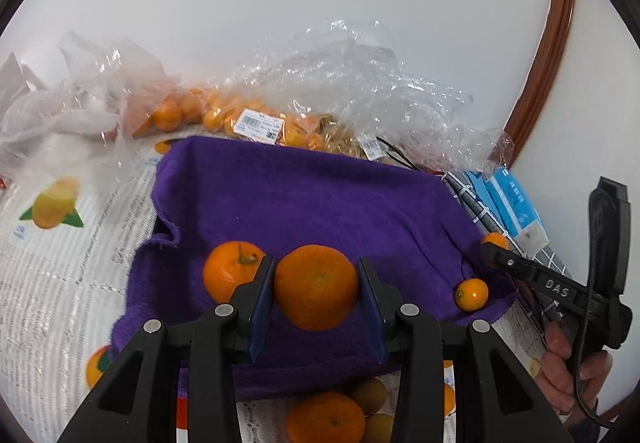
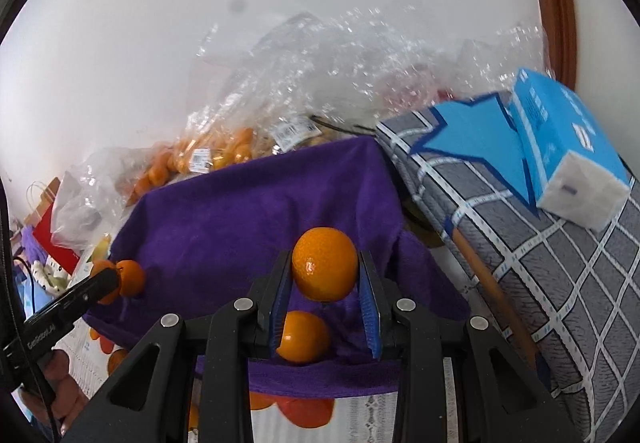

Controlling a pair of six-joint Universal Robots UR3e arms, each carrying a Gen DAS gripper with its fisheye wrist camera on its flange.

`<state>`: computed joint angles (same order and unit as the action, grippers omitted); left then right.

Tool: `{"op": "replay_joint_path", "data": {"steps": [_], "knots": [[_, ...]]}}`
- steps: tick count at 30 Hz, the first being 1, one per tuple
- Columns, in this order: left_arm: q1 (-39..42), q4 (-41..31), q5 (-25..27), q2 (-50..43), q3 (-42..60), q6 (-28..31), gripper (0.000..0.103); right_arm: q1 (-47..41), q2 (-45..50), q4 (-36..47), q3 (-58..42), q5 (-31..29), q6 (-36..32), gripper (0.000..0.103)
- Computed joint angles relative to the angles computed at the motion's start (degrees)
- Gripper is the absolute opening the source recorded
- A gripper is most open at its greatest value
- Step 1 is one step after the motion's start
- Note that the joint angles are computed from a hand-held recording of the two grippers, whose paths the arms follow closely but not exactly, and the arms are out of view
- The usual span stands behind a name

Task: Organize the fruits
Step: 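Carry both held oranges over the purple towel, then open both tools to release the oranges onto the towel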

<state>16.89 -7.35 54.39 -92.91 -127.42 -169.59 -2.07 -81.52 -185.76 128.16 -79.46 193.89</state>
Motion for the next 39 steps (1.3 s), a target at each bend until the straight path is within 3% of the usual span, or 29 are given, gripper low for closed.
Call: {"op": "replay_joint_path", "data": {"steps": [22, 27, 39], "knots": [[-3.4, -0.3, 4.1, -4.5, 2.8, -0.4, 0.038, 3.7, 4.7, 1.1, -3.5, -5.0, 0.0, 0.033], [-3.4, -0.3, 4.1, -4.4, 2.8, -0.3, 0.038, 3.6, 4.0, -0.5, -2.1, -4.8, 0.8, 0.041], [-3.8, -0.6, 4.8, -4.6, 3.1, -0.1, 0.038, 6.7, 4.0, -2.0, -2.0, -10.3, 2.1, 0.043]]}}
